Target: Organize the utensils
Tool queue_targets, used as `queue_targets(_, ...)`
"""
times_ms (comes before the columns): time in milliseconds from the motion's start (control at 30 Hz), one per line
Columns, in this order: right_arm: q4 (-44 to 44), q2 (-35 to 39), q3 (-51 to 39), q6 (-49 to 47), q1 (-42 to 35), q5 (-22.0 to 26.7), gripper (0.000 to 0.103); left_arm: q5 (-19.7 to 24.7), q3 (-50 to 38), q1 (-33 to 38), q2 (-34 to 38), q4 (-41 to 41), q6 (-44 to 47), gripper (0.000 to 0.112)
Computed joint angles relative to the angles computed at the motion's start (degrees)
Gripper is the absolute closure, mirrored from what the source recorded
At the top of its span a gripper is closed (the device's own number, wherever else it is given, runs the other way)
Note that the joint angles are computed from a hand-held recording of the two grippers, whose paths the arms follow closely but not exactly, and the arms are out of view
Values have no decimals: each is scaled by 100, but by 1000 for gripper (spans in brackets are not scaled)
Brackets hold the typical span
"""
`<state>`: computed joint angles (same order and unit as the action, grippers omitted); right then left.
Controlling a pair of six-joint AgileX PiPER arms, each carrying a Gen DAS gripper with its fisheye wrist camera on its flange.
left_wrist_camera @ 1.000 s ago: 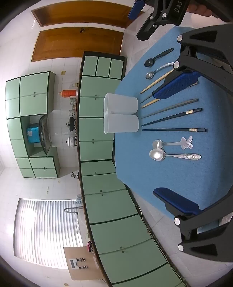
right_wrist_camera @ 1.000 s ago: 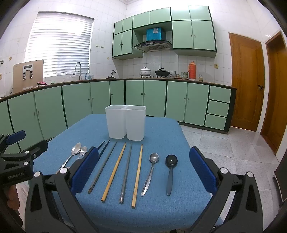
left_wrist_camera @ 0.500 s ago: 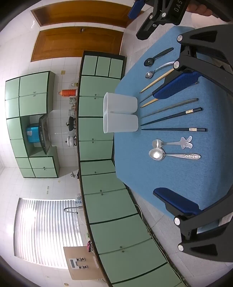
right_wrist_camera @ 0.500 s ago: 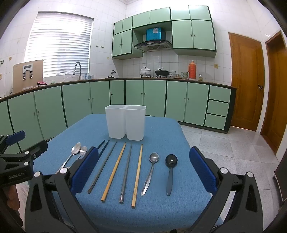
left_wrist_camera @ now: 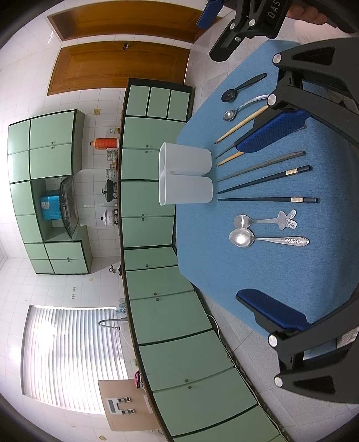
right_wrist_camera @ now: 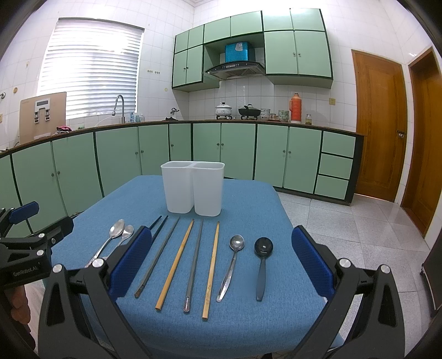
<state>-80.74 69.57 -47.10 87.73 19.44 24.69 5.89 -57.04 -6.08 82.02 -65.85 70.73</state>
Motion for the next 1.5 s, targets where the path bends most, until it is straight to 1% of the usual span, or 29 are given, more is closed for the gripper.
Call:
queue_targets(67,-6,-1,3,3,-2,-2,5,-65,9,-44,27,-35,16,15)
queue_targets(667,-17,2,7,15,-10,-9,5,-72,6,-48,27,39,-60,15)
queue_targets(900,-25,3,9,23,-18,-20,5,-76,6,-69,16,284,-300,15)
queue_targets(933,-25,3,9,23,-18,-20,5,-67,5,-49,23,117,-133,15)
queue_targets(1000,-25,3,9,23,-18,-20,5,-80,7,-51,25,30,-51,15)
queue_targets(1500,-23,6,6,22,-17,-15,5,-79,6,-52,28,67,-85,15)
